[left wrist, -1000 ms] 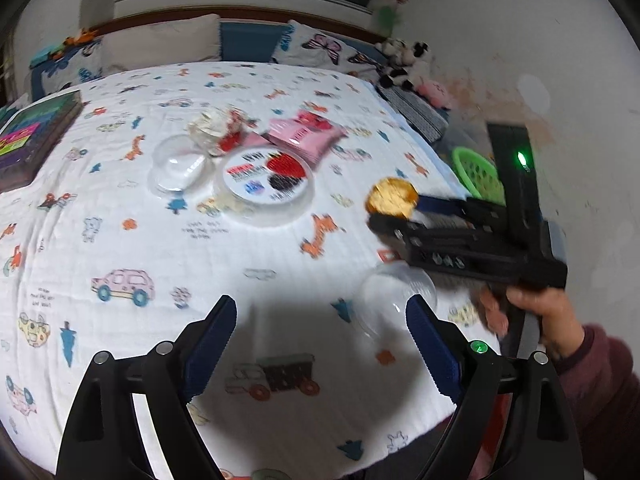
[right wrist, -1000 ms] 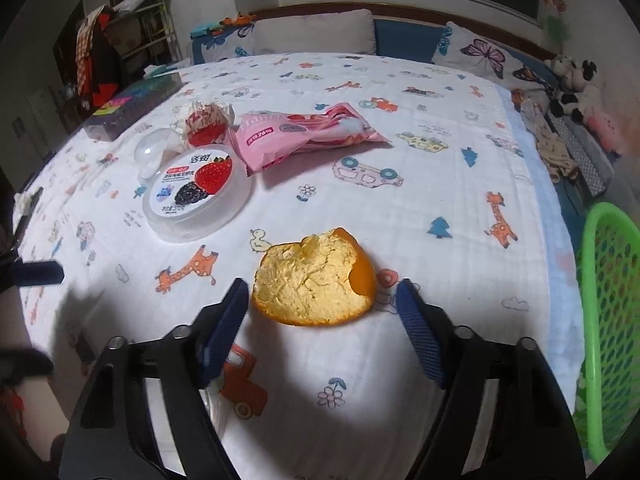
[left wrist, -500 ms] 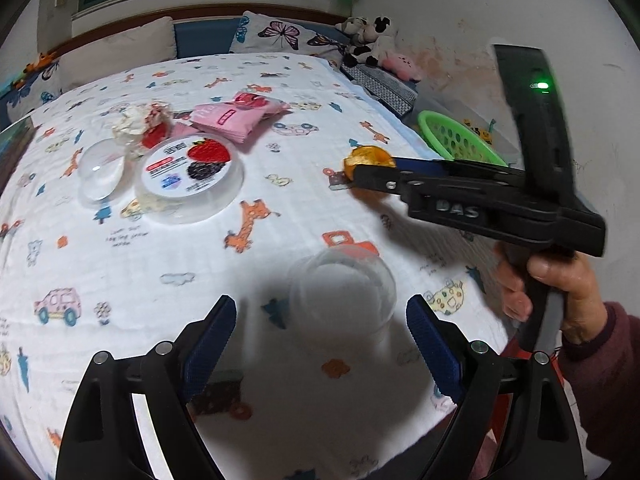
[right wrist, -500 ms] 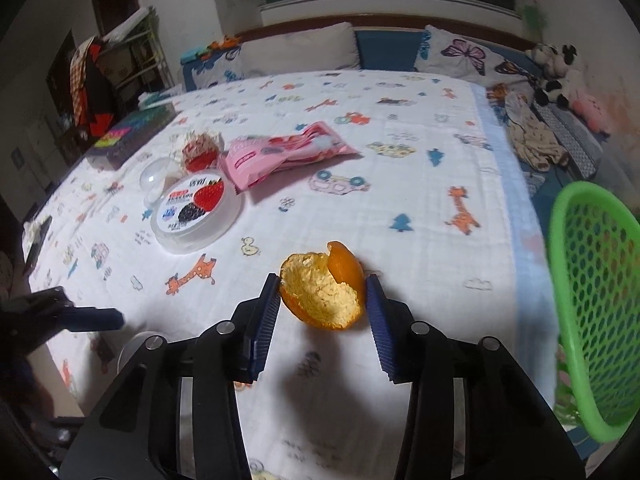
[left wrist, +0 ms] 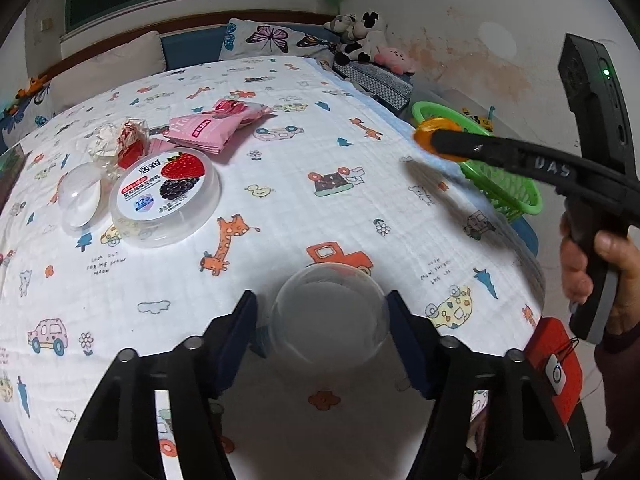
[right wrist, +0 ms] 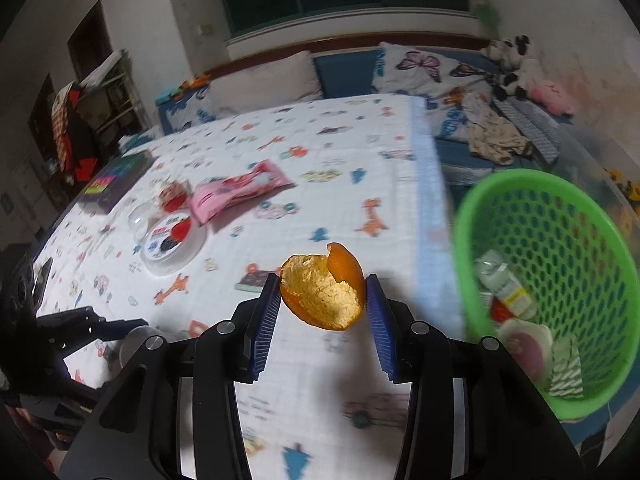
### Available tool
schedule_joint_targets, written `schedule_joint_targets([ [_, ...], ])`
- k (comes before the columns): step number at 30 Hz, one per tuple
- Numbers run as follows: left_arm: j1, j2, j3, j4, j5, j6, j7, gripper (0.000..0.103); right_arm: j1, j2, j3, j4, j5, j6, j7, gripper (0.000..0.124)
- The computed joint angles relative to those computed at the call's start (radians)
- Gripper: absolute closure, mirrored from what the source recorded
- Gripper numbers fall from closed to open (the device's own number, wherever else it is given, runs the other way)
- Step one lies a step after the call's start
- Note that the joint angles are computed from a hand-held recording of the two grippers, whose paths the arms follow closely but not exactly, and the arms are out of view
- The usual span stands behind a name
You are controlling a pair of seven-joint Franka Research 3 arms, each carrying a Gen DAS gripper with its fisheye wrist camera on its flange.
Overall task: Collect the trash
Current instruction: 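Grasp the orange peel with the right gripper while the left gripper grasps a clear plastic cup, then carry the orange peel and clear cup over the green basket and release both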
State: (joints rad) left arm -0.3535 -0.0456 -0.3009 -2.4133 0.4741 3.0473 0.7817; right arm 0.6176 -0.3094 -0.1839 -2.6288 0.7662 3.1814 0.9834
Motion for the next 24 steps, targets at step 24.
schedule_joint_targets([
  [24, -0.056, 0.128, -0.028, 0.233, -0.334, -0.043, 0.336, 0.046, -0.5, 0.011, 0.059, -0.075, -0.295, -0.013, 0.301, 0.078],
])
